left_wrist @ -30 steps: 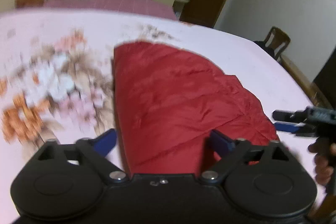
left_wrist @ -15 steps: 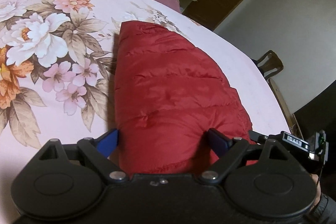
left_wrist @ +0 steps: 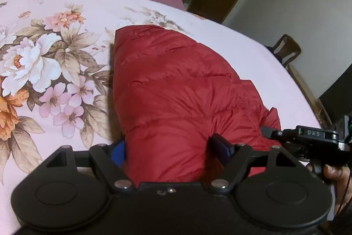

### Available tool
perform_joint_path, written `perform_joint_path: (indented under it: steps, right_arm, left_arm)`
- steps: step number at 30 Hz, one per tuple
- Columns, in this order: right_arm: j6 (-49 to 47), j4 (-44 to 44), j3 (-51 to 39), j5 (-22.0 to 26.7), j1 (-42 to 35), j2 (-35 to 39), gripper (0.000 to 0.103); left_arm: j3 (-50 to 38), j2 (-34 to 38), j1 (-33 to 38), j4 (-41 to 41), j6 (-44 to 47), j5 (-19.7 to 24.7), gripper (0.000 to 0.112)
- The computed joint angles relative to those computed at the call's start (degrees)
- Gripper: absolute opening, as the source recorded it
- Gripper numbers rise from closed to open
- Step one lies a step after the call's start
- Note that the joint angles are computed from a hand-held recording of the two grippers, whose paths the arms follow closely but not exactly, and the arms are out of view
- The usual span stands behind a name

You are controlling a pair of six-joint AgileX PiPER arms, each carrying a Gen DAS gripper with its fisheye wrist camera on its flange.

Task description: Fold large clothes

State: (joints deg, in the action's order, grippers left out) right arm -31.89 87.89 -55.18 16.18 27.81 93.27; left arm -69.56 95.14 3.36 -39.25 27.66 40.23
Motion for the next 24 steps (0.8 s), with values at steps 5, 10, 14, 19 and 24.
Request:
perform_joint_path:
  steps: [5, 10, 14, 19, 24]
  right_arm:
    - [1.41, -1.4, -0.8, 2.35, -1.32, 2.08, 0.026]
    - [-2.14, 2.0, -0.41, 3.58, -1.97, 2.32, 0.026]
    - [5.62, -4.82, -1.41, 1.37, -1.09, 1.16, 0.05]
    - [5.66, -5.07, -2.23, 3.19, -1.23, 2.02, 0.042]
    - [20.85, -21.9, -5.22, -1.42, 2.71, 0.34, 0.022]
  left_arm:
    - [-0.44, 0.26, -0.61, 1.54, -1.47, -0.38, 0.078]
    - [-0.37, 0.22, -0.58, 1.54, -1.4, -0.41, 0.078]
    - [0.1, 0.26, 0.1, 0.33, -0.29, 0.06, 0.078]
    - [-0.31, 0.84, 0.86, -1.38, 1.24, 1.05, 0.077]
    - [0.12, -0.28, 3.97, -6.61, 6.79, 3.61, 0.068]
